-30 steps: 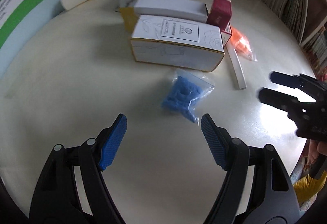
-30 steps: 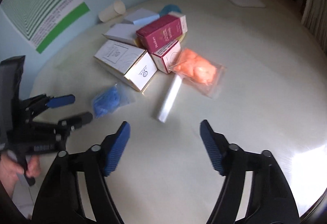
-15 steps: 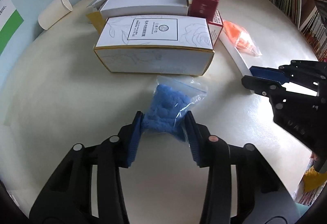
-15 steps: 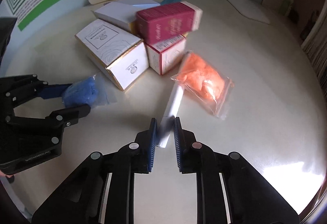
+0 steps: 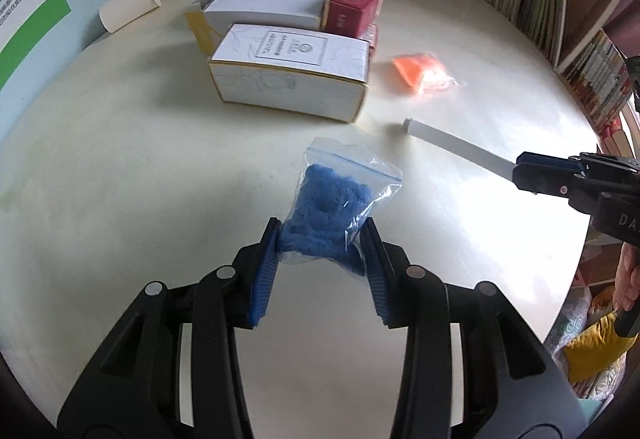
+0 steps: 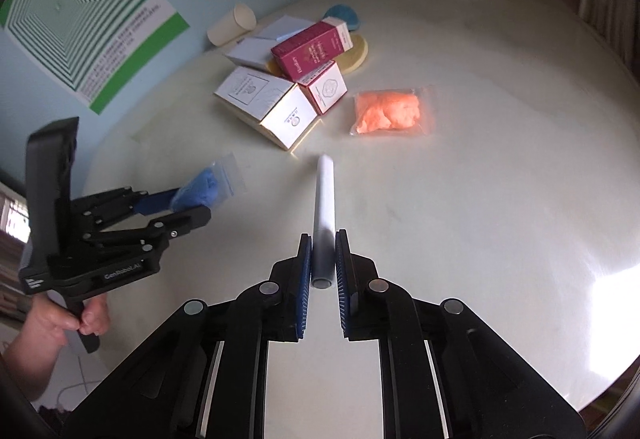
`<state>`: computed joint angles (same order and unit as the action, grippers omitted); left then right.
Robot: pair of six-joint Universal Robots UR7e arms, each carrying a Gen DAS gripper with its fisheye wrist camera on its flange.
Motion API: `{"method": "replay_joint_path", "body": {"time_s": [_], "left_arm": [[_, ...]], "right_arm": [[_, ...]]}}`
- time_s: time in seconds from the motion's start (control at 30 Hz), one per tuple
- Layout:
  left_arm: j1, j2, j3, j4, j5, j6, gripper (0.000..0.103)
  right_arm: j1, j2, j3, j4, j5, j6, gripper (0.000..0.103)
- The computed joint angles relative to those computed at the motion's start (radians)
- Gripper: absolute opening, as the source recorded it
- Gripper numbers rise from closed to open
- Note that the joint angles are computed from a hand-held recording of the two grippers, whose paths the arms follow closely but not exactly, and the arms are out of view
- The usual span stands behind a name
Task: Collect trash
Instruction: 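Carry blue bag and white tube over the teal bin and open both grippers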
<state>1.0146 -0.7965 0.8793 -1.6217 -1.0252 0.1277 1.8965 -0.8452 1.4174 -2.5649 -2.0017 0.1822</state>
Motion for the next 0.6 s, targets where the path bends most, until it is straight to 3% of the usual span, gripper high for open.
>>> {"method": "replay_joint_path", "body": {"time_s": [0.33,0.6], "left_arm": [[-0.047,-0.013,0.049,0.003,-0.069,0.076,0.038],[-0.094,-0.011,0.076,0.029,-0.152,0.167,0.038]], "right_arm": [[0.013,-0.153,0.241,-0.242,-0.058,0.125,0.012],[0.057,-0.259,0.396,-0.400,-0.197,0.245,0.012]]}}
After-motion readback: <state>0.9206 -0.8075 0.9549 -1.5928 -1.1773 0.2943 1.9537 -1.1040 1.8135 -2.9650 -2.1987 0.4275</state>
